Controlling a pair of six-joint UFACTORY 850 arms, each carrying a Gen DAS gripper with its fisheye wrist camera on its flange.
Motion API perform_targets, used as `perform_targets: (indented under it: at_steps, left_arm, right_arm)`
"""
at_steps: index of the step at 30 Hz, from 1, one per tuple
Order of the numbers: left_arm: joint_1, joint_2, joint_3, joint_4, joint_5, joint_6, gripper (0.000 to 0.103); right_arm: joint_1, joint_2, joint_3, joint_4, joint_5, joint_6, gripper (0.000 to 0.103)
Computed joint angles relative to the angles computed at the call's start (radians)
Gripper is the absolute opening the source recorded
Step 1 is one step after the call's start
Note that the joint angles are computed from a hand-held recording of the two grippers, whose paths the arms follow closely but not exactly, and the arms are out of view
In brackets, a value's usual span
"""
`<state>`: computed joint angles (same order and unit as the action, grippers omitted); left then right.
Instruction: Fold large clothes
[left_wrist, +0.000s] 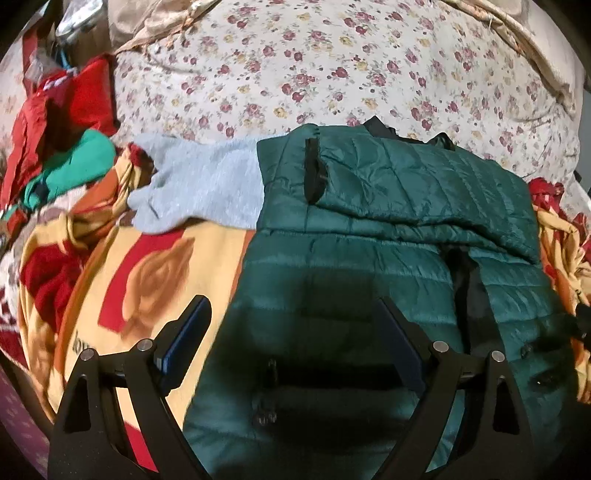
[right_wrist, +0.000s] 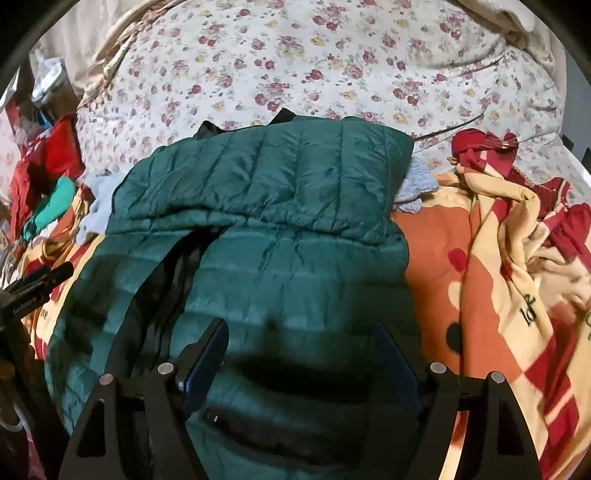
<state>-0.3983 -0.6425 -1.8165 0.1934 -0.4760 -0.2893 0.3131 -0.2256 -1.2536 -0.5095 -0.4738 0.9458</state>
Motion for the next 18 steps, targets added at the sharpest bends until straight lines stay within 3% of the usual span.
perform_targets:
  at_steps: [18]
  left_arm:
    - [0.01,0.181,0.279,0.033,0.09,-0.039,0.09]
  right_arm:
    - [0.093,0.074,0.106,-0.06,-0.021,0.135,0.078]
